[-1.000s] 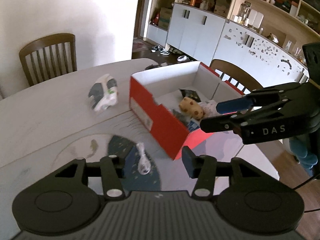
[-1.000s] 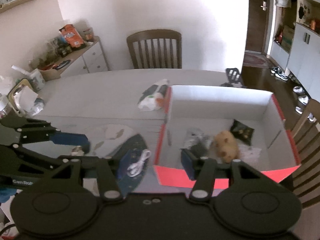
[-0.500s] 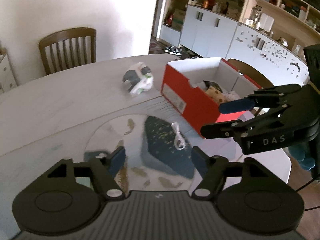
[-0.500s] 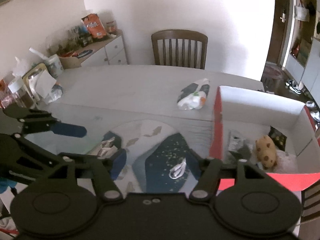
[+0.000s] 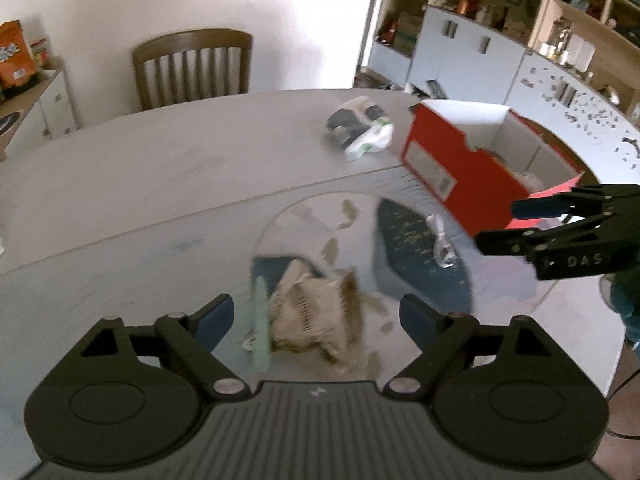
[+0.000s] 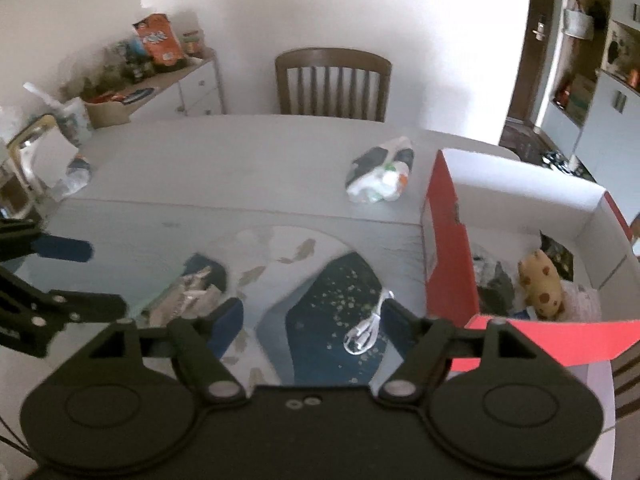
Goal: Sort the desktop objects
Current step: 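Withdraw both tools from the shoebox toward the white paper bag and cable, then grasp the foil snack bag with the left tool while the right grasps the white cable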
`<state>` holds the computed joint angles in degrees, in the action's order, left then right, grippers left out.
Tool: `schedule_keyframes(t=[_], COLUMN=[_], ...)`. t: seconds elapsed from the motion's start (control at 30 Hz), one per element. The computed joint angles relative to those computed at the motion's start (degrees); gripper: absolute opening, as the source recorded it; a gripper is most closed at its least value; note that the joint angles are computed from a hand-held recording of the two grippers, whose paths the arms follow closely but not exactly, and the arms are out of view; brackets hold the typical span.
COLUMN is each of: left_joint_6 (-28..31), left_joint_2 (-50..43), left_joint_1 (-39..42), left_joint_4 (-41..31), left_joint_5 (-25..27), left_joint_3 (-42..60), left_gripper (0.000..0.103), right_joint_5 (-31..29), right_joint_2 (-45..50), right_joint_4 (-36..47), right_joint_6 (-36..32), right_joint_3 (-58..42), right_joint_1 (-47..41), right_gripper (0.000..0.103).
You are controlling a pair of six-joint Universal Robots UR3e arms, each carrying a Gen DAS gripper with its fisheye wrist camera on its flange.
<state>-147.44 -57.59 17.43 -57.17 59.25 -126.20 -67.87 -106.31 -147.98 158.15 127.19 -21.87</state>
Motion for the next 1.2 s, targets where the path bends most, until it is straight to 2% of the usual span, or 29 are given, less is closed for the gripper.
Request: schedule_keyframes(t=[0.2, 0.4, 0.8, 0.93, 1.2], left_joint_6=[3.7, 4.9, -0.6, -2.6, -5.2], left_joint_2=[0.5, -1.4, -10.1, -13.9, -20.4], left_joint_1=[4.7, 5.7, 6.3, 4.9, 1.1], left_joint_4=[1.1, 4.6, 15.2, 18.8, 24.6], left_joint_5=[0.1, 0.9, 1.9, 3.3, 5.5], left_joint_3=[-4.0, -7.4, -9.0, -8.1, -5.8], left_gripper=[0.09, 0.09, 0.089, 0.081, 0.075], right_joint_5=[-3.2, -5.4, -9.4, -10.5, -11.3], right_joint_2=[4.4, 10.6, 19.9, 22.2, 24.5], right_joint_4=[-6.7, -12.4, -19.6, -20.6, -21.7], right_joint_6=[3.7, 7.0, 10.5, 11.2, 12.4], right_joint_3=[2.0, 2.2, 0.4, -0.8, -1.9], right_joint_1=[1.1, 2.7, 5.6, 6.5, 7.0], right_gripper=[0.076, 0.074, 0.07, 0.066, 0.063])
